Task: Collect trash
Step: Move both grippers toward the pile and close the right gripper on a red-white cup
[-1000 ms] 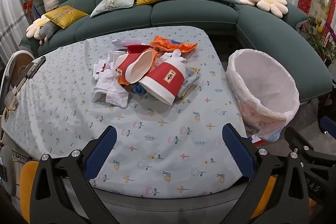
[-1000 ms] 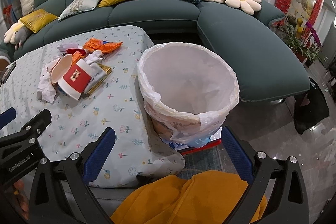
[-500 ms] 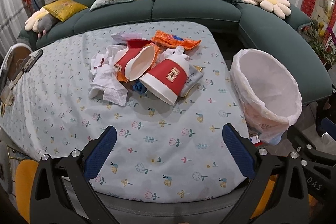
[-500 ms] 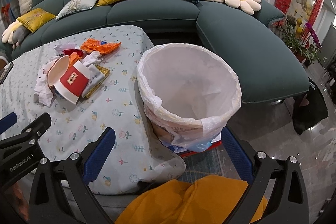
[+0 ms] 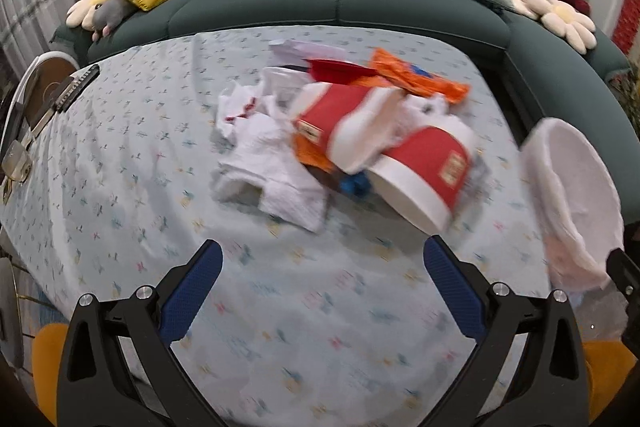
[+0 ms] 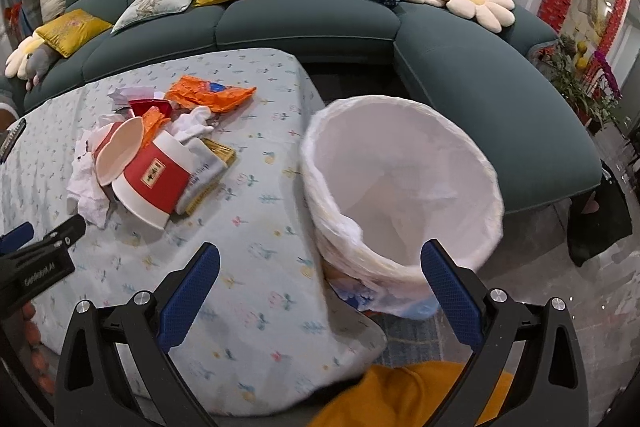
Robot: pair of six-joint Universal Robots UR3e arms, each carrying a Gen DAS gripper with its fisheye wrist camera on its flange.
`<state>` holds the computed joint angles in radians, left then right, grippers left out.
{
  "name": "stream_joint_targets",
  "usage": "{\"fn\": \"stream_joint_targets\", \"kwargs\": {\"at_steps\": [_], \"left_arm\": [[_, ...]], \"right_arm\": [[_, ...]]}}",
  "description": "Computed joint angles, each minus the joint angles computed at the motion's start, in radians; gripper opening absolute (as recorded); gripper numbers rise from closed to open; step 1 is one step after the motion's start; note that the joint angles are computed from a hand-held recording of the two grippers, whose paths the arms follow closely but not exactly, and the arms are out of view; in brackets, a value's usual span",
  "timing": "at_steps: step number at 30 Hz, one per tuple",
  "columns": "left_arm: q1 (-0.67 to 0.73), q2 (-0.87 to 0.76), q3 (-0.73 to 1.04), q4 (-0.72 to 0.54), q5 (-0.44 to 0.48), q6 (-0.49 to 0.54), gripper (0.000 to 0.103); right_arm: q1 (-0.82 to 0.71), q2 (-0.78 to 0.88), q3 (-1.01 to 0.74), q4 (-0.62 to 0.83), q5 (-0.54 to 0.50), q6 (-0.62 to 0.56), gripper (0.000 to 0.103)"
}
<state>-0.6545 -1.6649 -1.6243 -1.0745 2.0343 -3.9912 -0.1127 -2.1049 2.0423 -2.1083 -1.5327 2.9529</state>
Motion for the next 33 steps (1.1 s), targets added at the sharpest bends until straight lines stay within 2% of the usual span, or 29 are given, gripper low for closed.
{"fn": "stream_joint_targets", "kwargs": {"at_steps": [6, 14, 17, 19, 23, 25, 27, 33], "left_arm": [[0.19, 0.072, -0.165, 0.152, -0.103, 0.185, 0.096], [0.358, 0.083, -0.272, 0.293, -0.227, 0.291, 0.094], [0.406, 0.073, -0.295, 0.329, -0.299, 0.329, 0.08], [0.44, 0.067, -0.309, 0.335, -0.362, 0.353, 0.062], [0.468, 0.075, -0.344, 0.361, -0.408, 0.361, 0.037], [0.482, 0.089, -0.363, 0.364, -0.43, 0.366, 0.019], [0.489, 0.108, -0.38, 0.368, -0.437, 0.362, 0.012], [0.493, 0.193, -0.425, 0.347, -0.449, 0.348, 0.01]], "right_arm": [[0.168, 0.196, -0.084, -0.097, -0.08, 0.12, 0.096], [0.324, 0.444, -0.231, -0.14, -0.113, 0.246, 0.096], [0.37, 0.523, -0.297, -0.144, -0.123, 0.273, 0.096], [0.392, 0.568, -0.338, -0.144, -0.127, 0.288, 0.096], [0.425, 0.664, -0.431, -0.133, -0.113, 0.324, 0.096], [0.438, 0.705, -0.474, -0.12, -0.099, 0.343, 0.094], [0.449, 0.741, -0.508, -0.108, -0.089, 0.356, 0.088], [0.468, 0.83, -0.583, -0.068, -0.046, 0.395, 0.066]]}}
